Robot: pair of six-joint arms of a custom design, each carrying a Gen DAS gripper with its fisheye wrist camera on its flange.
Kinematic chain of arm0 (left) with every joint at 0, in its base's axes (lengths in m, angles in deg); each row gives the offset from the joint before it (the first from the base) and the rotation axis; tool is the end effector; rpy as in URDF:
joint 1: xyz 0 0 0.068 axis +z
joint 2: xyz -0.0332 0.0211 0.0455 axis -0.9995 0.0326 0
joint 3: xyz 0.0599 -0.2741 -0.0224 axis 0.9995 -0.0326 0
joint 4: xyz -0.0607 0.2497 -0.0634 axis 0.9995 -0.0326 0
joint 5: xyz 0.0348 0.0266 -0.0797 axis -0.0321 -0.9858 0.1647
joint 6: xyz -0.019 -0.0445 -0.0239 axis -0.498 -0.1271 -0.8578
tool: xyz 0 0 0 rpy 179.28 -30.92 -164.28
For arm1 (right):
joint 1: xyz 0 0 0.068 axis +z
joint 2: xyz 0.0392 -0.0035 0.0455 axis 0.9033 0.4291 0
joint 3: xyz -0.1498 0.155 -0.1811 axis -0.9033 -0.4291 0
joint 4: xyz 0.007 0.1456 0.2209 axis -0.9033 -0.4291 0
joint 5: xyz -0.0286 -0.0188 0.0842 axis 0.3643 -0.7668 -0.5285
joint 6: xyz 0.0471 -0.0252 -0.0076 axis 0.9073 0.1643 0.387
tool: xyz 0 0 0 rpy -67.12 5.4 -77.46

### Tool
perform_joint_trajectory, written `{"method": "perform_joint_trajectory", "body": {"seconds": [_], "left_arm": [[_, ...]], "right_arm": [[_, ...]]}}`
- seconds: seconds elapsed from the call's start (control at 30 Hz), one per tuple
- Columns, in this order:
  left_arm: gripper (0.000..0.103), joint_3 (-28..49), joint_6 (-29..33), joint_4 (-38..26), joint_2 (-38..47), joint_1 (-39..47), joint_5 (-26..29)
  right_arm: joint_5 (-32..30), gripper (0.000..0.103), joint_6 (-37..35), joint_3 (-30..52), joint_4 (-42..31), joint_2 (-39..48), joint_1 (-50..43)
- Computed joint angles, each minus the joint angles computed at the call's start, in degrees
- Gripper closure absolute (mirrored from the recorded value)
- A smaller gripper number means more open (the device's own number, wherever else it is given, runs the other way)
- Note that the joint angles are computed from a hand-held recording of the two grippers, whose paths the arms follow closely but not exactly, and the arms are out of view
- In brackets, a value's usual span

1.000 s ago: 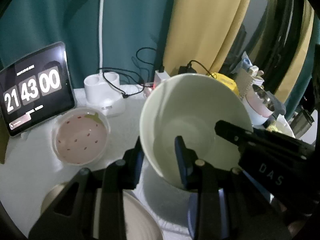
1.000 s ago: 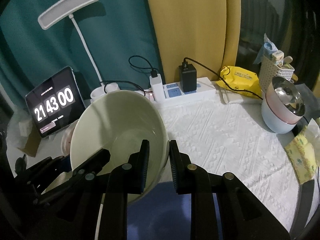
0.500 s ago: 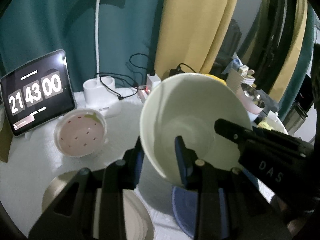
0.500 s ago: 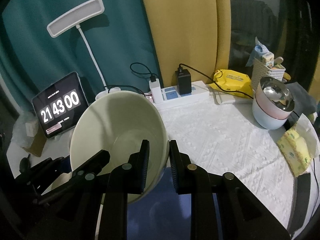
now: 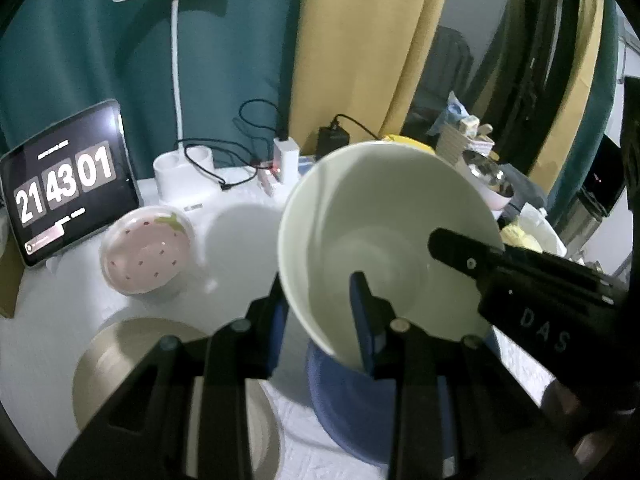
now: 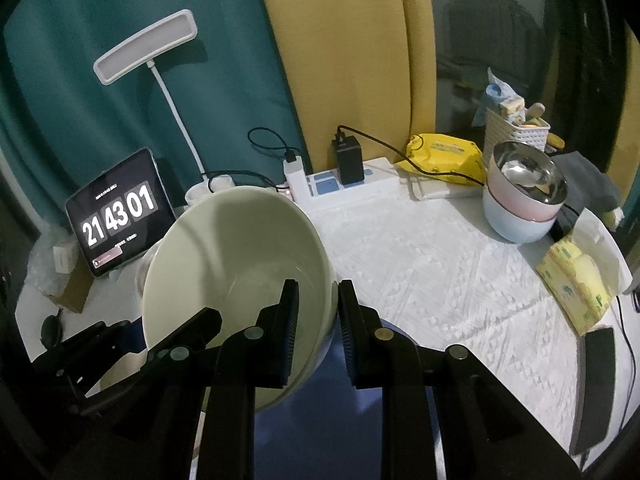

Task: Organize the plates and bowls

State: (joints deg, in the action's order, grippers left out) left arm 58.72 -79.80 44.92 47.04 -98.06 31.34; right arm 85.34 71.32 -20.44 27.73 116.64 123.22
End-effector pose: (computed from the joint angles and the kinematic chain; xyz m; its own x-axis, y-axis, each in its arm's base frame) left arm 0.1513 -0.0277 0.2107 -0.6935 -0.0495 -0.7188 0.0789 0.9864 -0.1441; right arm 0.1476 0.2159 0.2197 -0.7472 -0.0329 -0.6638 -0.2194 0.9550 0.1997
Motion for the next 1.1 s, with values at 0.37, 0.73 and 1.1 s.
{"method": "perform_joint_trajectory", "body": {"seconds": [0.37,0.73,1.1], "left_arm": [[0.072,-1.81,-5.6,-1.17,-1.39,-10.38,-7.0],[0.072,-4.26,-10.6,-0.87,-0.67,-17.96,-11.88],[0.072,-6.56,-12.74,0.84,2.01,-20.58,-13.13]], "right_arm": [[0.75,0.082,2.93,-5.0,-1.08,-5.06,0.96],[-0.74,0.082,5.22,-10.0,-0.2,-7.4,1.02],[-3.38,0.082,6.52,-13.42,2.16,-6.0,0.74]]}}
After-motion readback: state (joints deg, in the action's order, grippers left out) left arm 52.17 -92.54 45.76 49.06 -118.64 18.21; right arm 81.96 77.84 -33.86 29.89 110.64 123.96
